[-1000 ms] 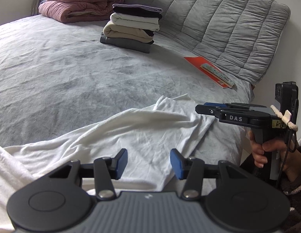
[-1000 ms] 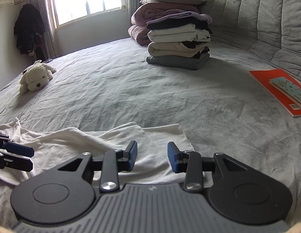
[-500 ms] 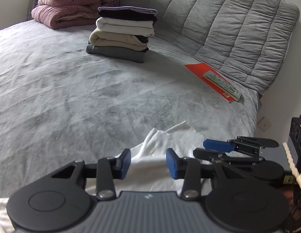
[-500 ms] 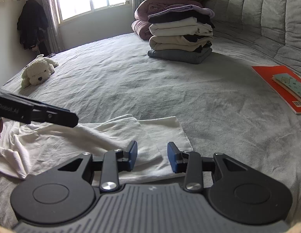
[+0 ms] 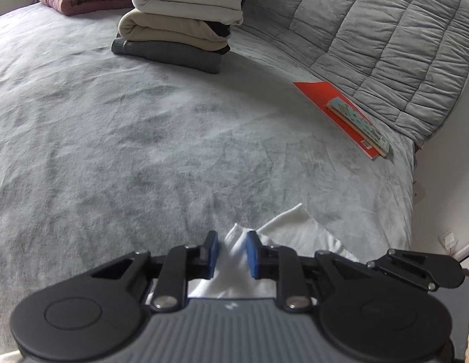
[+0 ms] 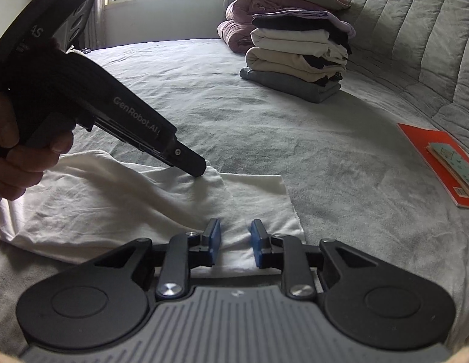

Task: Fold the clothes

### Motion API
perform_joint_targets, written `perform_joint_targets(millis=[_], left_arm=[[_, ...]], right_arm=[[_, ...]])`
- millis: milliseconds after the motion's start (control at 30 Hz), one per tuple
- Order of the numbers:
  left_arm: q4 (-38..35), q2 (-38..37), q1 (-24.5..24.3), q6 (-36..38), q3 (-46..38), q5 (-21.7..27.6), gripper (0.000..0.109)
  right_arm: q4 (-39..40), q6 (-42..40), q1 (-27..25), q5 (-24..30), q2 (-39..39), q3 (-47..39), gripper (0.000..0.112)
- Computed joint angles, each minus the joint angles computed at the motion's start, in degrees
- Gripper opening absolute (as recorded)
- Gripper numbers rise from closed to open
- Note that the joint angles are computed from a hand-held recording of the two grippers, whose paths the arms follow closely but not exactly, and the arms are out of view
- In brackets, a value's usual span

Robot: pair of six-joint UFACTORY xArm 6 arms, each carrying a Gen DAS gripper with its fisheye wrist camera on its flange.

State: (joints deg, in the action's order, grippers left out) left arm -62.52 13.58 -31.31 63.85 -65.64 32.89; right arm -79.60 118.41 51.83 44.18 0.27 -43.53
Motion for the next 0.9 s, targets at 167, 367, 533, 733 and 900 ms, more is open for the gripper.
perform_joint_targets(millis=[167, 367, 533, 733, 900], left_arm=[[-8.28, -1.08, -0.19, 5.68, 1.47, -0.34, 0.002], [-16.19, -4.51, -0.72, 13.36, 4.12, -0.62, 0.002], [-17.32, -5.22, -1.68, 15.05, 3.71, -0.31, 0.002], [-17.73, -3.71, -4.19, 15.80, 2.20, -1.28, 0.002], [-18.80, -1.72, -6.23, 16.47, 0.72, -2.43, 0.002]], right_arm=[[0.20, -0.96, 0.56, 0.55, 0.22, -0.37, 0.002], [1.92, -2.65, 3.28, 4.92, -0.26, -0.67, 0.001], [3.40, -2.75, 4.94, 7.51, -2.77, 0.37, 0.001], [6.73, -2.45, 5.57, 8.72, -5.77, 2.64, 0.001], [8.27, -1.60, 4.93, 8.74, -7.18, 4.17, 0.001]])
